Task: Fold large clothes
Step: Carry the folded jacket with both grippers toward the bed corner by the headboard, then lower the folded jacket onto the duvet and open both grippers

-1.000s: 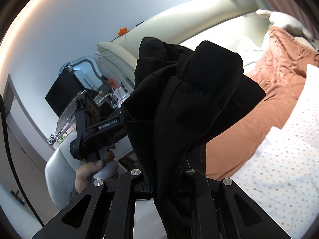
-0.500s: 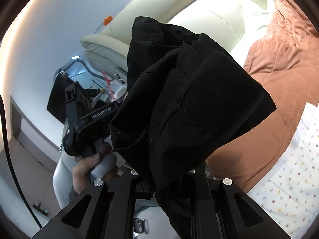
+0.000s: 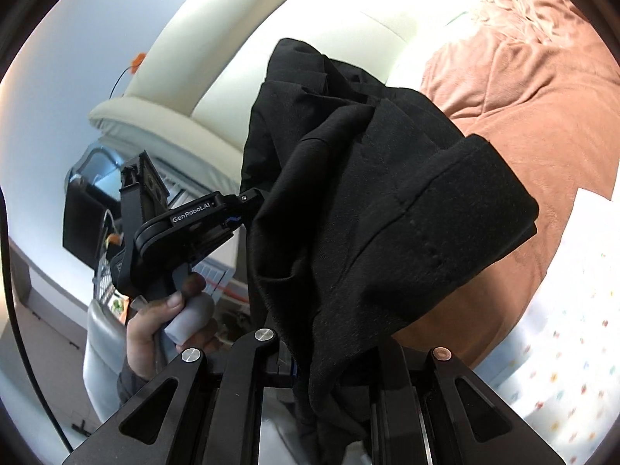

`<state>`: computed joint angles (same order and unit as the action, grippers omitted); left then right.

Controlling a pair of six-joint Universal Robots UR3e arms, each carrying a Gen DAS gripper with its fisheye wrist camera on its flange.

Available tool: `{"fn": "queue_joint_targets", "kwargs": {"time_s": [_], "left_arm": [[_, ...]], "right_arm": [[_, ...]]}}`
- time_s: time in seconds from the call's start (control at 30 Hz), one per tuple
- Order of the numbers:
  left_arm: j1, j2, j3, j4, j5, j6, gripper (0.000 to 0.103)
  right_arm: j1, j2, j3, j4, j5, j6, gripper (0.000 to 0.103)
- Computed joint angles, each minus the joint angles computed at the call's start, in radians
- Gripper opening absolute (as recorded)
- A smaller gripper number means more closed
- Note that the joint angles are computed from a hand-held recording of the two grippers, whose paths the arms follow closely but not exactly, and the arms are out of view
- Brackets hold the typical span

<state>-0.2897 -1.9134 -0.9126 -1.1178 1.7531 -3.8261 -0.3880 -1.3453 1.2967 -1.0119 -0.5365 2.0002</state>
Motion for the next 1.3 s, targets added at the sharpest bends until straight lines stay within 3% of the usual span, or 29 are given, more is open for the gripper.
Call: {"fn": "queue_joint_targets", "kwargs": {"time_s": [0.07,0.1,0.13,0.2,0.3,0.37,0.4,0.6,0.63,0.67,0.7,0.73,0.8,1.0,1.3], "left_arm": [[-0.005,-0.075,0.082,-0.035,0.031,0.02,0.011],[-0.008,-0.112,0.128,-0.062,0.045,0.028,0.011],[-0.008,-0.144,0.166,-0.089,0.045,0.034,0.012],[-0.002,-0.186,0.204,-0.137,0.029,0.035,0.023],[-0.009,-0.117,0.049,-0.049,0.028,0.014,0.037],[-0.004,-0.044,-0.085,0.008,0.006,0.0,0.054],[-0.008,-0.005,-0.151,0.031,0.011,-0.012,0.057],[-0.042,0.242,-0.48,0.09,0.031,-0.123,0.058],[-0.05,0.274,-0.522,0.1,0.032,-0.143,0.059],[-0.056,0.322,-0.58,0.111,0.023,-0.168,0.067],[-0.061,0.351,-0.619,0.125,0.015,-0.191,0.079],[-0.068,0.374,-0.65,0.139,0.012,-0.214,0.085],[-0.099,0.417,-0.707,0.157,0.036,-0.275,0.097],[-0.18,0.476,-0.807,0.168,0.077,-0.414,0.097],[-0.188,0.522,-1.052,0.381,0.024,-0.589,0.097]], "right_arm": [[0.023,0.034,0.032,-0.172,0.0,0.121,0.013],[0.029,0.046,0.083,-0.338,-0.031,0.228,0.014],[0.034,0.06,0.103,-0.42,-0.058,0.288,0.021],[0.052,0.109,0.145,-0.611,-0.164,0.424,0.037],[0.05,0.14,0.216,-0.717,-0.281,0.436,0.04],[0.017,0.147,0.251,-0.681,-0.267,0.381,0.041],[-0.001,0.154,0.254,-0.638,-0.252,0.351,0.041],[-0.036,0.15,0.266,-0.526,-0.233,0.287,0.041],[-0.037,0.145,0.269,-0.501,-0.234,0.27,0.045],[-0.037,0.14,0.274,-0.477,-0.236,0.25,0.057],[-0.037,0.129,0.287,-0.451,-0.238,0.227,0.065],[-0.029,0.12,0.292,-0.436,-0.234,0.22,0.071],[-0.017,0.105,0.309,-0.39,-0.225,0.174,0.072],[-0.002,0.068,0.352,-0.346,-0.236,0.135,0.072],[-0.017,0.105,0.298,-0.274,-0.229,0.121,0.072]]}}
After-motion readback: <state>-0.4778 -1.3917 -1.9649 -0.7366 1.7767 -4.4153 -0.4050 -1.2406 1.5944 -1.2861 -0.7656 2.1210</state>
